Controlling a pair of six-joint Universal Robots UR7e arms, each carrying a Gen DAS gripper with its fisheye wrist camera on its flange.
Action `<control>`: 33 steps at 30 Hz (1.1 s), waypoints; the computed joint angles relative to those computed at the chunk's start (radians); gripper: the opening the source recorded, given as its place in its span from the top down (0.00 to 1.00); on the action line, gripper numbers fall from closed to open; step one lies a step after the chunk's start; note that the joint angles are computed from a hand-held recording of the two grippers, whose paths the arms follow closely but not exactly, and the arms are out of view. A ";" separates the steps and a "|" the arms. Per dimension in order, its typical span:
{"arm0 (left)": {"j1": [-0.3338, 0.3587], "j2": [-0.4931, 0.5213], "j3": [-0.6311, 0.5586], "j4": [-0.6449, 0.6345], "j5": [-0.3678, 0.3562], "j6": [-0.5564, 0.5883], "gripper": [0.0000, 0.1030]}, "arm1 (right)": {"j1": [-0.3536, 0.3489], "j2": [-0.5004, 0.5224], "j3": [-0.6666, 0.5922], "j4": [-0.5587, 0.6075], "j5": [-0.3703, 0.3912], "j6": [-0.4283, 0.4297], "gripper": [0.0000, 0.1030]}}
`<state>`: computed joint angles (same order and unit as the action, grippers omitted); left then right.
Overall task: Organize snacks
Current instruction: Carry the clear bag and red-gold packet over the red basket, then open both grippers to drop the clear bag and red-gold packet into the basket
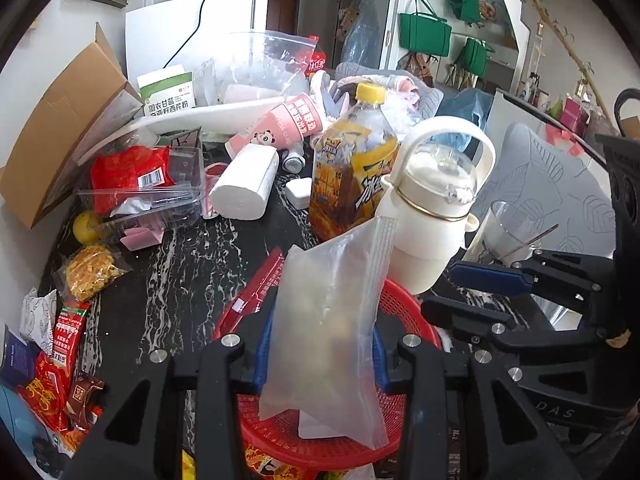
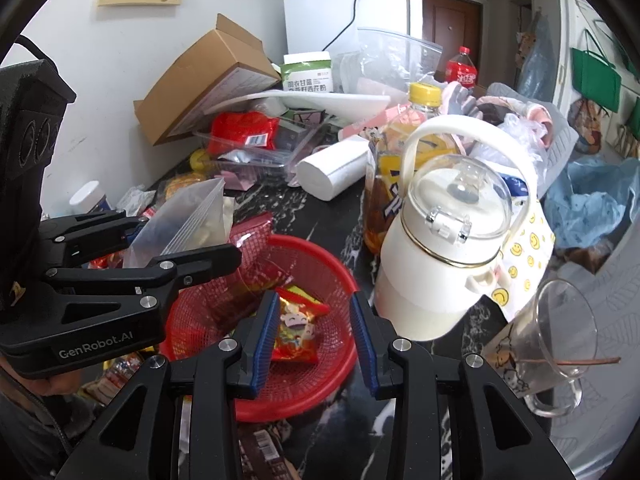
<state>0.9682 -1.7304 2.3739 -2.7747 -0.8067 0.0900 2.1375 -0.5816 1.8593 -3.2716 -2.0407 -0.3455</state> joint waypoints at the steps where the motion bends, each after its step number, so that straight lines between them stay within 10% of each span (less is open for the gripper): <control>1: -0.002 0.004 0.001 -0.001 0.009 0.000 0.61 | -0.001 0.001 0.000 0.003 -0.003 0.003 0.65; 5: -0.004 0.025 -0.003 0.020 0.053 -0.026 0.51 | -0.005 0.002 0.000 0.013 -0.017 0.014 0.65; 8: -0.010 0.034 -0.001 0.028 0.094 -0.043 0.25 | -0.007 0.001 0.001 0.024 -0.026 0.025 0.61; 33: -0.256 -0.239 0.057 0.322 0.277 -0.238 0.24 | 0.078 -0.085 0.078 -0.062 -0.036 0.022 0.51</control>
<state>0.7124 -1.9692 2.4310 -2.4531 -0.5302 -0.1483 2.2151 -0.6664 1.9371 -3.3339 -2.0771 -0.3238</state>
